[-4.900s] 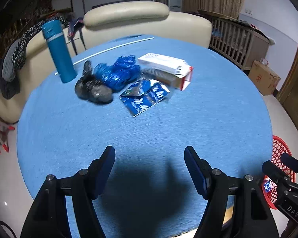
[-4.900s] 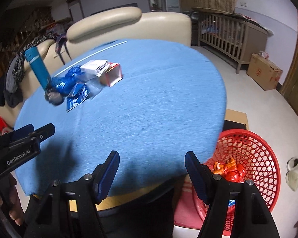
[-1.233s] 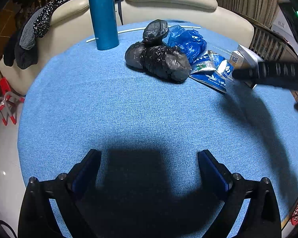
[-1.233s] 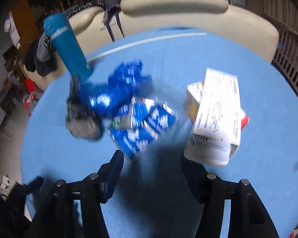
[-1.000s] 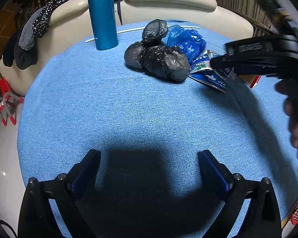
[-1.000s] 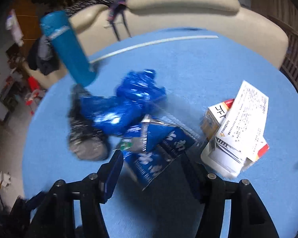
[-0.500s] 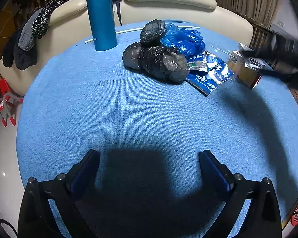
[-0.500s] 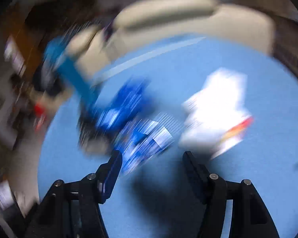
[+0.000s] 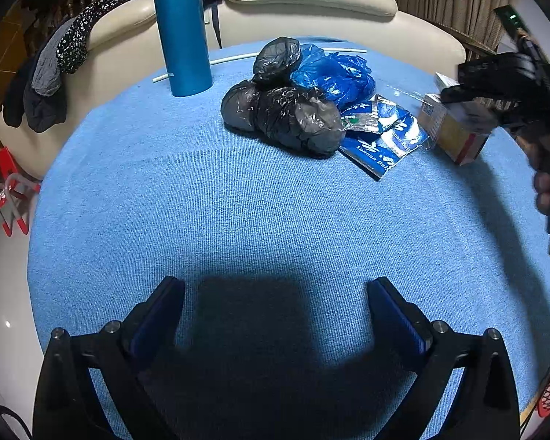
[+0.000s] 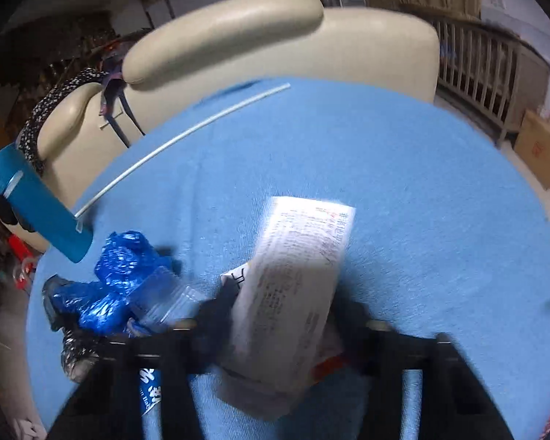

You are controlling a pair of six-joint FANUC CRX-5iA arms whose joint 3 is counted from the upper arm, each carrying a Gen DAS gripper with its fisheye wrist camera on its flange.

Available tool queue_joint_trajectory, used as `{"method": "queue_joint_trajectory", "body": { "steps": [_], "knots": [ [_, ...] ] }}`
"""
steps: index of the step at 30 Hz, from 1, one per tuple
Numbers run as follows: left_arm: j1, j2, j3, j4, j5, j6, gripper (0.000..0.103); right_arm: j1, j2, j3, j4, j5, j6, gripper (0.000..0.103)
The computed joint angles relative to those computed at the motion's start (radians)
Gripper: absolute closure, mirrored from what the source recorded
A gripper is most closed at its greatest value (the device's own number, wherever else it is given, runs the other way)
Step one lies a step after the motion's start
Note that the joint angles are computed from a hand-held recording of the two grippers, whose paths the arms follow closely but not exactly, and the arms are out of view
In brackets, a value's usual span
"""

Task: Collect trash
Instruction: 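Grasp the long white medicine box with the right tool and lift, then grasp the black garbage bag with the left tool and lift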

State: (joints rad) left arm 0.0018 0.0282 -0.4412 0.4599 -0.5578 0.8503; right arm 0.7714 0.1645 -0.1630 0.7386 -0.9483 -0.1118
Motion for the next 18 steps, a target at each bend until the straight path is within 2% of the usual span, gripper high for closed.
{"method": "queue_joint_trajectory", "body": {
  "steps": [5, 10, 13, 15, 18],
  "knots": [
    [0.0, 0.0, 0.001, -0.004, 0.001, 0.005, 0.001, 0.042, -0.117, -0.133, 0.03, 0.055, -0.071, 0.061],
    [-0.002, -0.012, -0.004, -0.024, 0.0, 0.035, 0.001, 0.107, -0.187, -0.259, 0.048, 0.114, -0.18, 0.061],
    [-0.012, -0.001, 0.037, -0.083, -0.042, 0.122, 0.001, 0.167, -0.233, -0.338, 0.048, 0.12, -0.265, 0.061],
    [-0.029, 0.024, 0.077, -0.068, -0.092, 0.128, 0.001, 0.191, -0.241, -0.369, 0.054, 0.122, -0.307, 0.061],
    [-0.078, 0.044, 0.122, -0.082, -0.09, 0.141, 0.001, 0.214, -0.254, -0.41, 0.096, 0.128, -0.371, 0.061]
  ]
}}
